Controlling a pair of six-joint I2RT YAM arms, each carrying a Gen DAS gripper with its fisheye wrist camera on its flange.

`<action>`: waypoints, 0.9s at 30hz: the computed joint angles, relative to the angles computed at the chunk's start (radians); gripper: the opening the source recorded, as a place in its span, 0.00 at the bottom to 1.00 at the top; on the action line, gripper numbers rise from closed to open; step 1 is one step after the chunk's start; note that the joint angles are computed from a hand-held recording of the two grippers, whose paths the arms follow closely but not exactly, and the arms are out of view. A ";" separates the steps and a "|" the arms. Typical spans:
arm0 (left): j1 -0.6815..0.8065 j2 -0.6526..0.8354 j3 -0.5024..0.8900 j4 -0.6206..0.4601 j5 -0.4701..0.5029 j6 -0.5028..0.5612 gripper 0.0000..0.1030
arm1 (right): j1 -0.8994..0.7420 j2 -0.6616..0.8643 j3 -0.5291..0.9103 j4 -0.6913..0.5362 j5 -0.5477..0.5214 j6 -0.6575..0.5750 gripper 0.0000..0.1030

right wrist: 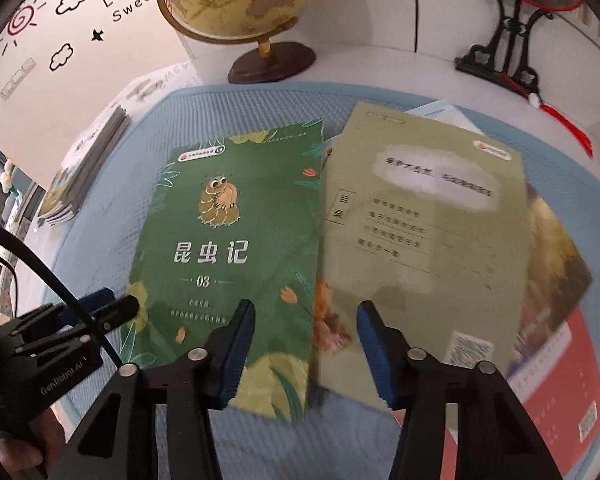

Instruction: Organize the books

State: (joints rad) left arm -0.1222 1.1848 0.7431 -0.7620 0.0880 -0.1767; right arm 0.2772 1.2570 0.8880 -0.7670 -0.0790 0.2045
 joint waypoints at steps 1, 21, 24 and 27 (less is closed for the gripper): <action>0.010 -0.009 -0.007 0.009 0.018 0.001 0.33 | 0.004 0.021 0.006 0.004 -0.011 0.002 0.46; -0.280 -0.283 -0.121 -0.210 0.066 -0.162 0.34 | -0.133 -0.321 -0.140 -0.325 -0.065 -0.213 0.46; -0.280 -0.269 -0.122 -0.189 0.073 -0.151 0.34 | -0.143 -0.315 -0.162 -0.309 -0.090 -0.206 0.44; -0.246 -0.272 -0.125 -0.167 0.121 -0.142 0.34 | -0.102 -0.329 -0.177 -0.286 -0.111 -0.178 0.42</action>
State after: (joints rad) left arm -0.3683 0.9132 0.6183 -0.9286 0.2091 -0.3183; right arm 0.1751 0.9278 0.7110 -1.0530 -0.1896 0.0266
